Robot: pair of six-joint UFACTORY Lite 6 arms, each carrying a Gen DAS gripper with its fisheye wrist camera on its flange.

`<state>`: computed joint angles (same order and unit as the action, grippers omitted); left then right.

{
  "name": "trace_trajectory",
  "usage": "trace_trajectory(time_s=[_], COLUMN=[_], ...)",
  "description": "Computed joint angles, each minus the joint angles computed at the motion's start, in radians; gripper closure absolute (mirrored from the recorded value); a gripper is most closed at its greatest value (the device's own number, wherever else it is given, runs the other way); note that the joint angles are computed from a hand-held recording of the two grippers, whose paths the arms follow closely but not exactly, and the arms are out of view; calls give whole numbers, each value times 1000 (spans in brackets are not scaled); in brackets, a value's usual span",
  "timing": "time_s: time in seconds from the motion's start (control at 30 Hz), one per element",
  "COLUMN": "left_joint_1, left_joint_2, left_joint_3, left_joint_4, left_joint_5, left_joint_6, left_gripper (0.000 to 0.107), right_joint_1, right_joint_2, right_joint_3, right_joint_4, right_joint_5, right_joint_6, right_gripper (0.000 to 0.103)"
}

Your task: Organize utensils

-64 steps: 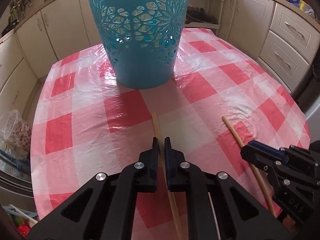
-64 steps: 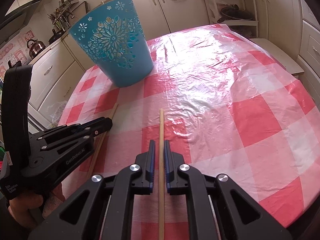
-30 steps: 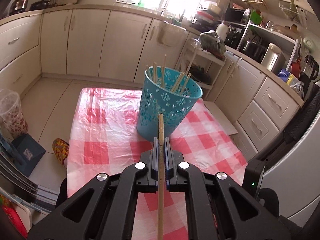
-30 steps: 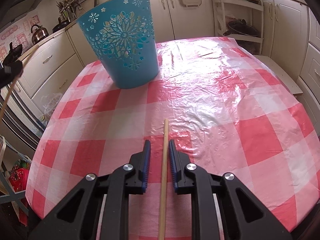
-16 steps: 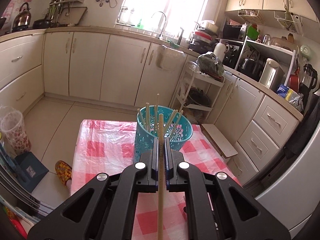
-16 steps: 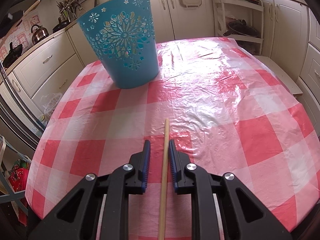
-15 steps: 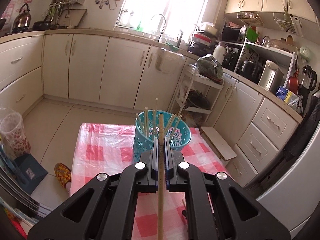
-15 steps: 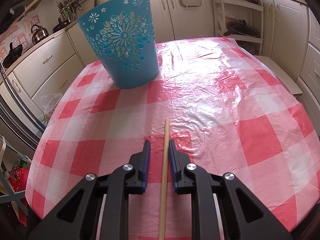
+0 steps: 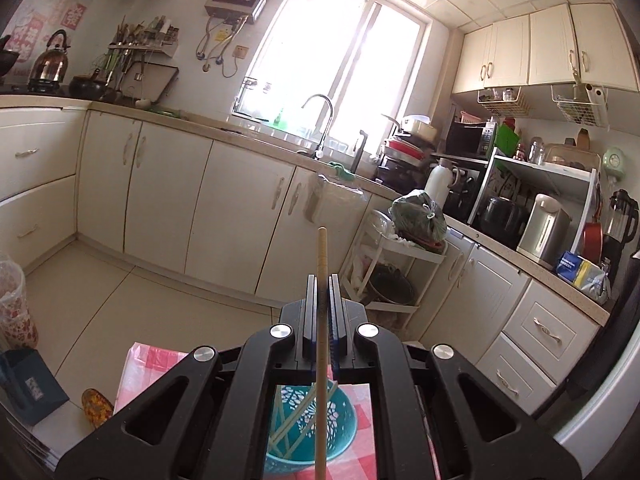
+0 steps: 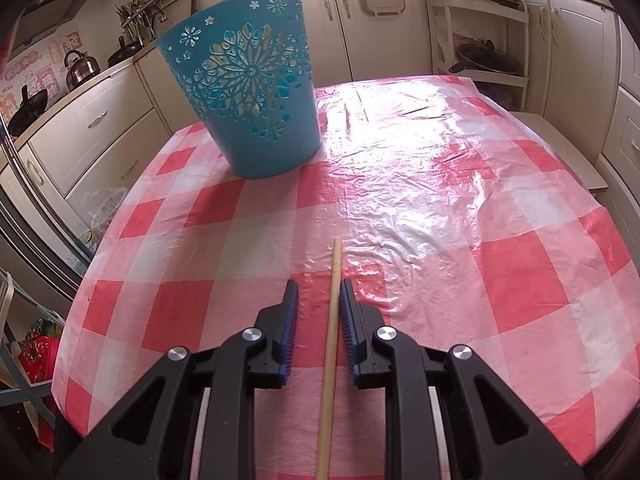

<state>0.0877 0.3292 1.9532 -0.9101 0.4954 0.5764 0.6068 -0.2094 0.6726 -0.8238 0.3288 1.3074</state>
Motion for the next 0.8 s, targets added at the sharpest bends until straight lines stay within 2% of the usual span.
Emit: trace_trajectory(time_s=[0.2, 0.4, 0.63, 0.8], left_joint_1=[-48, -67, -79, -98], left_joint_2=[261, 460, 491, 449], left_joint_3=[284, 509, 482, 389], left_joint_4=[187, 343, 358, 361], left_joint_5=[-76, -87, -162, -234], left_joint_6=[-239, -410, -413, -390], left_gripper=[102, 102, 102, 102], right_joint_1=[-6, -9, -2, 3], right_joint_2=[2, 2, 8, 12], right_joint_3=[-2, -3, 2, 5], right_joint_4=[7, 11, 8, 1], right_joint_5=[-16, -25, -25, -23], right_joint_6=[-8, -16, -16, -5], right_gripper=[79, 77, 74, 73])
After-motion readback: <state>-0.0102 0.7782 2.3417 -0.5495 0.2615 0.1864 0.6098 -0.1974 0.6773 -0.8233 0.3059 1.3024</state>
